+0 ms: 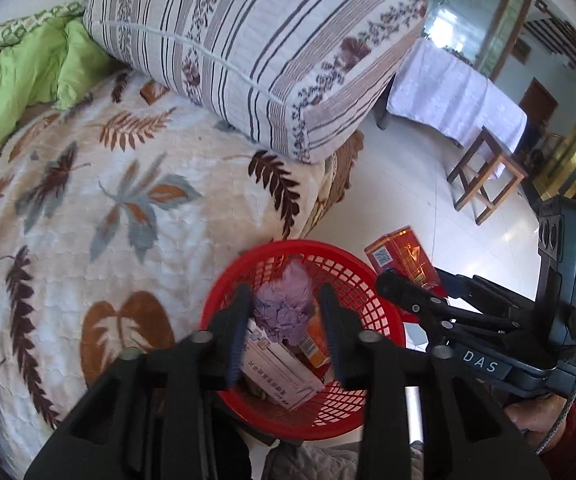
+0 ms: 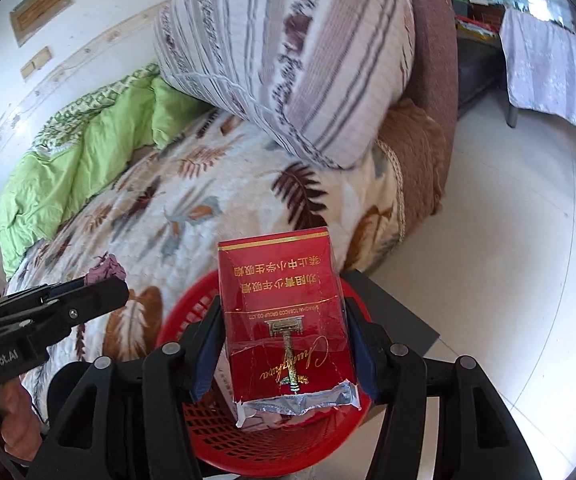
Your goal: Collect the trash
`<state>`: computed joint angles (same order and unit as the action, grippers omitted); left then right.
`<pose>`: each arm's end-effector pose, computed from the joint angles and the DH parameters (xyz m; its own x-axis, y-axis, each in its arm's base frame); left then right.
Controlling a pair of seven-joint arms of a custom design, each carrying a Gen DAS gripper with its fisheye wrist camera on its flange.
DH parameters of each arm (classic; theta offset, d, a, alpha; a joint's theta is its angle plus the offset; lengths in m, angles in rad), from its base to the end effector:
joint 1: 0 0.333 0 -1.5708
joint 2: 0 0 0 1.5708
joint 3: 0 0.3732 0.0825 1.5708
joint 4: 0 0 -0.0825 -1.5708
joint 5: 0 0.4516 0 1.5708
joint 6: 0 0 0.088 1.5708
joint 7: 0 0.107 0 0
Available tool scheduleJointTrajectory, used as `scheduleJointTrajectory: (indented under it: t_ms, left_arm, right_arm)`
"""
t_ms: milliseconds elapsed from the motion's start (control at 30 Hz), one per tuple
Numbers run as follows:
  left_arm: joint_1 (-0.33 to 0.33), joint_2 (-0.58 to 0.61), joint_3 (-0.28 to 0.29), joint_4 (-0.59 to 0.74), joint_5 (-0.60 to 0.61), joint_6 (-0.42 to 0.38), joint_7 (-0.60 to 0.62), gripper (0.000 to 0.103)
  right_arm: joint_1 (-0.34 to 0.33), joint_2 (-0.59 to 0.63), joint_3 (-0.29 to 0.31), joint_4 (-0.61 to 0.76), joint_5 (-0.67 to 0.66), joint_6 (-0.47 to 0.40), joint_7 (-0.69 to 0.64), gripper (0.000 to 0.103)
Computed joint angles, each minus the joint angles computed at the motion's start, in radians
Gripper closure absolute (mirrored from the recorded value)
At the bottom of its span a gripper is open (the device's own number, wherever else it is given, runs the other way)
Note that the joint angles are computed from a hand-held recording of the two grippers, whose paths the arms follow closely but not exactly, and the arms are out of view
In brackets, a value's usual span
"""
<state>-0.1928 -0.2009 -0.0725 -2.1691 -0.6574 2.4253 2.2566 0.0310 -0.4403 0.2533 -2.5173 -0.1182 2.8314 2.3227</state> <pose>0.5597 -0.1571 0.5597 -0.5714 -0.7862 0.2354 -0.7299 0.3557 -0.5837 0.4666 0.1532 0.5331 -0.2266 -0.9282 -0.2950 -0.6940 0.3664 -0.6198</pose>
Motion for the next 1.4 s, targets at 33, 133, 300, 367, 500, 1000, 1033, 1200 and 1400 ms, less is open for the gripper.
scheduleJointTrajectory:
  t_ms: [33, 133, 300, 367, 500, 1000, 1033, 1200, 1400]
  left_arm:
    - [-0.001, -0.001, 0.003, -0.003, -0.011, 0.001, 0.003, 0.051]
    - [0.004, -0.006, 0.008, -0.007, -0.018, 0.0, 0.01, 0.051]
    - [0.015, -0.045, 0.023, -0.036, -0.02, 0.038, 0.016, 0.04]
    - [0.015, -0.075, 0.037, -0.062, -0.023, 0.079, 0.033, 0.036]
    - [0.009, -0.149, 0.077, -0.128, -0.015, 0.176, 0.07, 0.029]
    - [0.132, -0.346, 0.103, -0.358, 0.315, 0.441, -0.159, 0.001]
    - [0.128, -0.35, 0.114, -0.359, 0.327, 0.437, -0.17, 0.001]
    - [0.035, -0.375, 0.229, -0.37, 0.331, 0.448, -0.17, 0.001]
    - [0.006, -0.407, 0.255, -0.413, 0.426, 0.541, -0.203, 0.001]
  right_arm:
    - [0.006, 0.002, -0.006, 0.001, 0.007, -0.009, -0.004, 0.043]
    - [0.001, 0.0, -0.002, -0.001, 0.003, -0.017, 0.006, 0.043]
    - [-0.02, -0.007, 0.03, 0.015, -0.035, -0.042, 0.054, 0.042]
    - [-0.048, -0.013, 0.07, 0.034, -0.091, -0.07, 0.096, 0.039]
    - [-0.095, -0.019, 0.163, 0.092, -0.238, -0.156, 0.205, 0.033]
    - [-0.024, 0.048, 0.305, 0.255, -0.608, -0.443, 0.484, 0.006]
    - [-0.008, 0.056, 0.296, 0.261, -0.611, -0.451, 0.481, 0.006]
    - [0.056, 0.087, 0.262, 0.282, -0.642, -0.49, 0.494, 0.006]
    - [0.132, 0.108, 0.209, 0.294, -0.673, -0.521, 0.509, 0.006]
